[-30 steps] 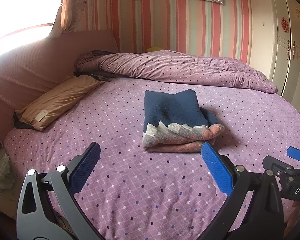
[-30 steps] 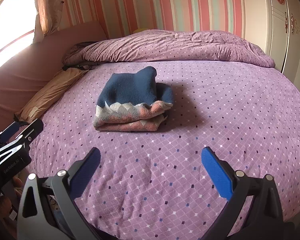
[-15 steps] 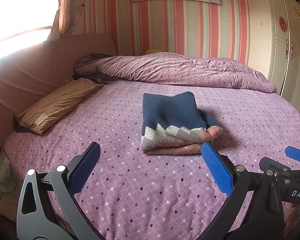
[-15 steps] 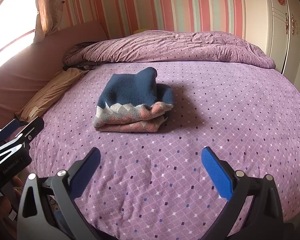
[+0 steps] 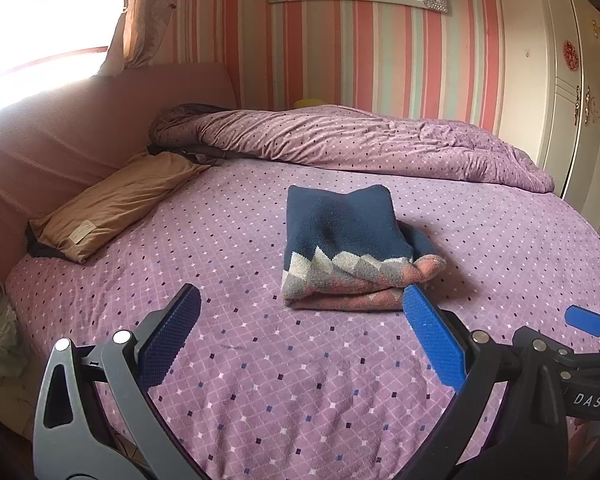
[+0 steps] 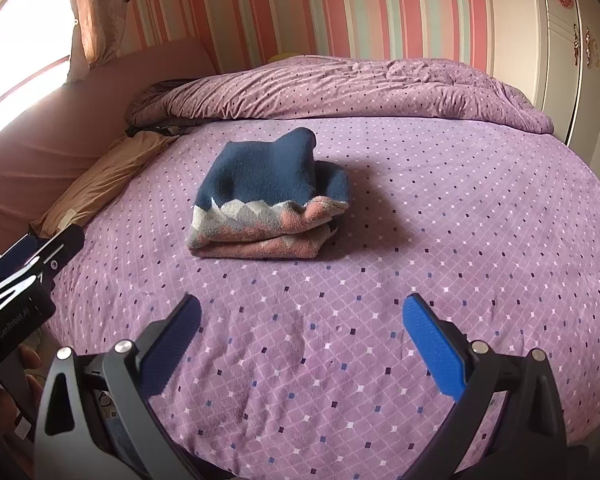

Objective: Fold small clothes

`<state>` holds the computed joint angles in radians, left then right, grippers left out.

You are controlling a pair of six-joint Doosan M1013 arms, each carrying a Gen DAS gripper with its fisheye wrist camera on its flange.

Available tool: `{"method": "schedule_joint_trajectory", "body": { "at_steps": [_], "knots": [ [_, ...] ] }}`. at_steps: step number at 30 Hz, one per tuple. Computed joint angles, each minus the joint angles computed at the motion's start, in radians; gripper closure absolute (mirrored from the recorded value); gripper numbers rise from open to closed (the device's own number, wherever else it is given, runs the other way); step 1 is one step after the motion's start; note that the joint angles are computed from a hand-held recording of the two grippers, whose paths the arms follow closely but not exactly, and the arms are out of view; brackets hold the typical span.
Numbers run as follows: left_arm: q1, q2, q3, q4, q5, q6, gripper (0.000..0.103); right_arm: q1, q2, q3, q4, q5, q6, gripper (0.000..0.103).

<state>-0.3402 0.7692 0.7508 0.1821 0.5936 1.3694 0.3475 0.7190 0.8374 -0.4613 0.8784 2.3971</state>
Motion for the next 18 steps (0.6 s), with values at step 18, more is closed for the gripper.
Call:
{"method": "schedule_joint_trajectory", "body": {
  "at_steps": [18],
  "knots": [
    [-0.007,-0.035,0.069,0.124,-0.115,-0.151,0.003,0.002,0.005,0.002,0.005,0.000,-0.014,0.002]
  ]
}}
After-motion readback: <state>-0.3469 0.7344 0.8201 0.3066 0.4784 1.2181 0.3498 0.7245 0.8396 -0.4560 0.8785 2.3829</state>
